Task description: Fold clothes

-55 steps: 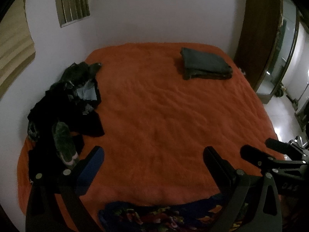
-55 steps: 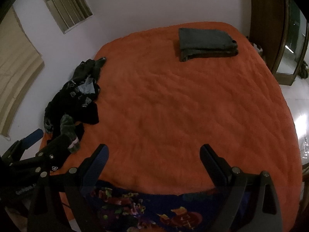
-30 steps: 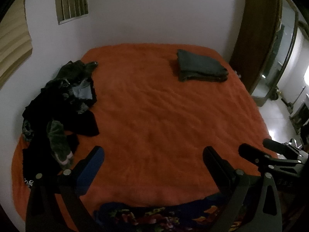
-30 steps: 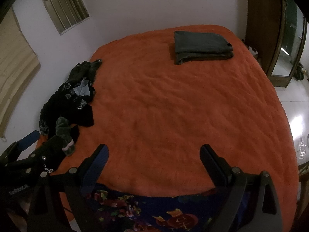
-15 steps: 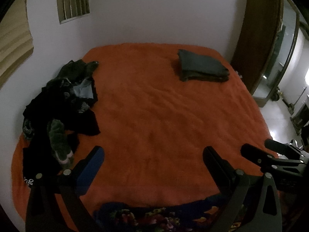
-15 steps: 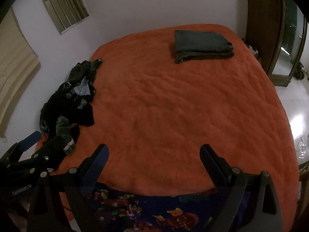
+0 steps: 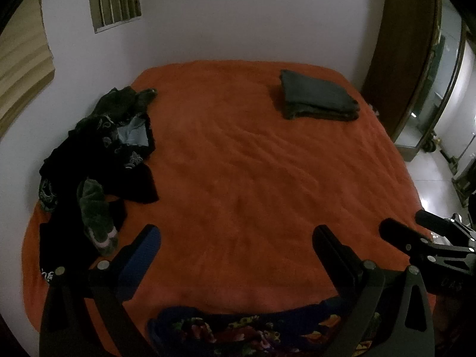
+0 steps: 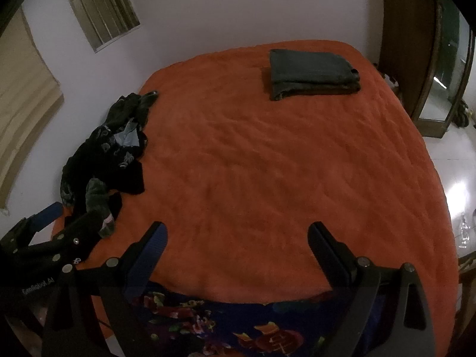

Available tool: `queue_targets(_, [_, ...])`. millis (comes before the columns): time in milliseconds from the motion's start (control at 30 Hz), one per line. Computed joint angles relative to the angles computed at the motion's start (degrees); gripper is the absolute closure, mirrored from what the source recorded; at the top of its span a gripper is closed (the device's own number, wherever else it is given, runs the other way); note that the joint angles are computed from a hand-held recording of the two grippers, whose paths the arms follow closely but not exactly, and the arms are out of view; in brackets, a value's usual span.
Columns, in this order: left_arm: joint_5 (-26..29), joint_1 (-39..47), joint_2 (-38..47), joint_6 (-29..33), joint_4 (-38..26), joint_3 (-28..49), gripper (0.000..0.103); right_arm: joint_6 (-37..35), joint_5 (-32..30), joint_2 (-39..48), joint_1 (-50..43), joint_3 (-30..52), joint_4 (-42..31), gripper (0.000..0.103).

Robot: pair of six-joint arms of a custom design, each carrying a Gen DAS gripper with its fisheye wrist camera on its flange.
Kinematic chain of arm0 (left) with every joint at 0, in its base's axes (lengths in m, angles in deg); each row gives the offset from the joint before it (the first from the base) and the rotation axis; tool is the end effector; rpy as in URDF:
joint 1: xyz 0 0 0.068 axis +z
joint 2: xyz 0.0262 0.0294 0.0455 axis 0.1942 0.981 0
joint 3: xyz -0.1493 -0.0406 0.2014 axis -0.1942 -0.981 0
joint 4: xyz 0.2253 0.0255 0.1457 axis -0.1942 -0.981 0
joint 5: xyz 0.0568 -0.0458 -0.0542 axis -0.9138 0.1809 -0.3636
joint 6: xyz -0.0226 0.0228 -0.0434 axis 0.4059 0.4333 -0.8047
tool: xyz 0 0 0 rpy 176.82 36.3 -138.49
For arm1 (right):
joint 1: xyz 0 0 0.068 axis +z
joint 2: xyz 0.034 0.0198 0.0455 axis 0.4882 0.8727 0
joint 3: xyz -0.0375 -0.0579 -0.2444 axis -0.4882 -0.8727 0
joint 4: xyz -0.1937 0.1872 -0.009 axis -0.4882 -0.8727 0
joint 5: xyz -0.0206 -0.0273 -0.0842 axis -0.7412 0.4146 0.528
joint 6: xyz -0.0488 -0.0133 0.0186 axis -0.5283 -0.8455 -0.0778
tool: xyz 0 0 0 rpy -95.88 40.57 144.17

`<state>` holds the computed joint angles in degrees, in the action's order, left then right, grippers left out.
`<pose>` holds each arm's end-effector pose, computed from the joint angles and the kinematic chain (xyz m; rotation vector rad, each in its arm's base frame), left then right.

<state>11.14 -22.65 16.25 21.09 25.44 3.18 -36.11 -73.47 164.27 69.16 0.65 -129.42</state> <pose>0.2111 -0.1275 0.3491 0.0254 2.4754 -0.0188 0.2100 0.1667 0.3430 0.0049 2.5280 0.2989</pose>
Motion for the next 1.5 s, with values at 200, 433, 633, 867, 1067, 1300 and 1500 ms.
queue_targets(200, [-0.7,-0.9,0.0,-0.7,-0.5,-0.2,0.001,-0.6,-0.9,0.3,-0.9,0.7,-0.6,0.008])
queue_targets(433, [-1.0,-1.2,1.7,-1.3,-1.1,1.4,0.001,-0.7,-0.8,-0.7,-1.4,0.0,-0.5,0.008])
queue_targets(633, [-1.5,-1.4,1.1,-0.9,-0.8,0.8,0.001,0.1,-0.4,-0.7,-1.4,0.3,-1.0,0.008])
queue_targets(867, [-0.1,-1.0,3.1,-1.5,-2.0,2.7,0.001,0.1,-0.3,-0.3,-2.0,1.1,-1.0,0.008])
queue_targets(1067, [-1.0,-1.7,2.7,-1.1,-1.6,3.3,0.001,-0.1,0.0,-0.3,-2.0,1.4,-1.1,0.008])
queue_targets(1300, [-0.6,0.4,1.9,-1.1,-2.2,5.0,0.001,-1.9,2.9,-0.6,-2.3,4.8,-2.4,0.008])
queue_targets(1500, [0.9,2.6,0.7,0.0,-4.3,7.3,0.001,-2.6,3.2,1.2,-1.5,11.4,-6.5,0.008])
